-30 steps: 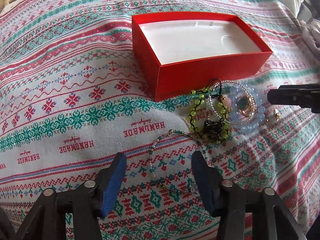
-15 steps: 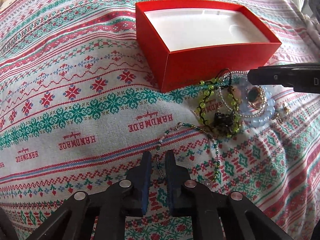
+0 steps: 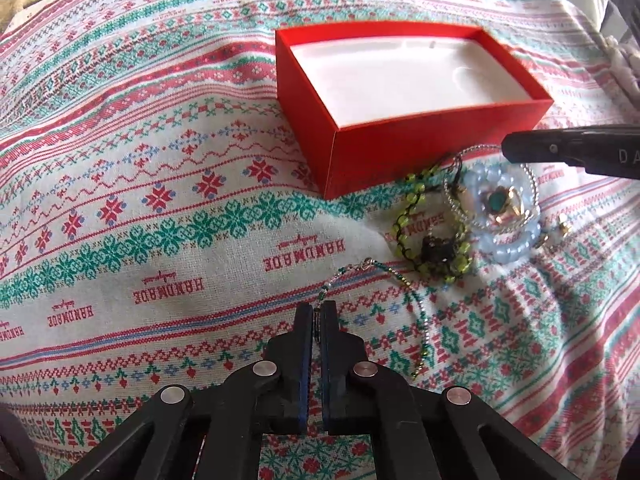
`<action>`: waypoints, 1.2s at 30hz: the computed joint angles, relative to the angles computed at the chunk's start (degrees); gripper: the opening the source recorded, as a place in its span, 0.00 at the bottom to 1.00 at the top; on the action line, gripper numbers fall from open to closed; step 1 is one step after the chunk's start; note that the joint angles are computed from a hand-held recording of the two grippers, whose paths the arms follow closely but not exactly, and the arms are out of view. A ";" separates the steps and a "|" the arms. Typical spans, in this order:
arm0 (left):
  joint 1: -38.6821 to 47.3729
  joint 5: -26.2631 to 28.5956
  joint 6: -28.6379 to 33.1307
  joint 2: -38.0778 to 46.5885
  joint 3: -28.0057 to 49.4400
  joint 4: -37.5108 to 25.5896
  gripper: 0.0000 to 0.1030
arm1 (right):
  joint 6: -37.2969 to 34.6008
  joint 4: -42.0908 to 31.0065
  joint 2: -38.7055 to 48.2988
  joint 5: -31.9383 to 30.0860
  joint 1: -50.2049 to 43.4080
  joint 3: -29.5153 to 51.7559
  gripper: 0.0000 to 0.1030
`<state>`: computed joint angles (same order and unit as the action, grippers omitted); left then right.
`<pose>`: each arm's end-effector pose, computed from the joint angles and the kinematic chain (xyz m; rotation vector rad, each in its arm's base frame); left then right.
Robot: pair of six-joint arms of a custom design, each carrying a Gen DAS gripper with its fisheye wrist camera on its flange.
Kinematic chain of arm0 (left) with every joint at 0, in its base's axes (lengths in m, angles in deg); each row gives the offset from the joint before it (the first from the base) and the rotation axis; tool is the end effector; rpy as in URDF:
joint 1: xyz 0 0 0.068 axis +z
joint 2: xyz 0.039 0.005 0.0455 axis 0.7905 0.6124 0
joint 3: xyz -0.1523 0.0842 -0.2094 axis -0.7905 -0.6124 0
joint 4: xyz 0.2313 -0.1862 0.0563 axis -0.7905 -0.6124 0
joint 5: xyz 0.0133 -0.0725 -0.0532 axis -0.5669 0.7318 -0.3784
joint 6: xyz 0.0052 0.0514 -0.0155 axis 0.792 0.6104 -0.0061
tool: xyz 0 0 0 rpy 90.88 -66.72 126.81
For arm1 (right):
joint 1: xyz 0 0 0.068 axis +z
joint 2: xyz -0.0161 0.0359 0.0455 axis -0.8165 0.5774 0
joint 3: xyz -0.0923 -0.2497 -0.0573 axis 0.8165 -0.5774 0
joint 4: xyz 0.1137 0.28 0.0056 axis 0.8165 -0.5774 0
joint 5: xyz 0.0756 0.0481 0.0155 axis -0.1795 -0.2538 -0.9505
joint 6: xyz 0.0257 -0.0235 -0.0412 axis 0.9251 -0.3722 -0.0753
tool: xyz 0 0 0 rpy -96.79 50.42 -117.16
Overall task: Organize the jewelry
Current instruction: 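Carry both bracelets into the red box and open both tools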
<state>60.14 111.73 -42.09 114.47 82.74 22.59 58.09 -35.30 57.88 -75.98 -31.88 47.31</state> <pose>0.1950 0.0136 0.1374 0.9734 2.5672 -0.3312 0.1595 0.0672 0.1539 0.3199 2.7110 0.3114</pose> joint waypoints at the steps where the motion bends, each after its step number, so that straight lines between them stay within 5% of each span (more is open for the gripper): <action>1: 0.58 0.64 0.25 -0.47 0.33 -0.69 0.00 | 0.28 -0.73 -0.96 0.26 0.37 0.21 0.04; 9: 3.13 4.21 1.32 -4.92 1.97 -4.80 0.00 | 4.07 -7.08 -9.45 4.23 5.31 1.94 0.04; 23: -2.25 8.66 -7.63 -12.35 5.15 -8.51 0.00 | 9.80 -15.69 -18.70 13.30 15.59 7.74 0.04; 36: -13.28 10.20 -25.57 -6.92 7.83 1.70 0.00 | 3.09 -13.19 -19.59 9.49 4.49 9.25 0.04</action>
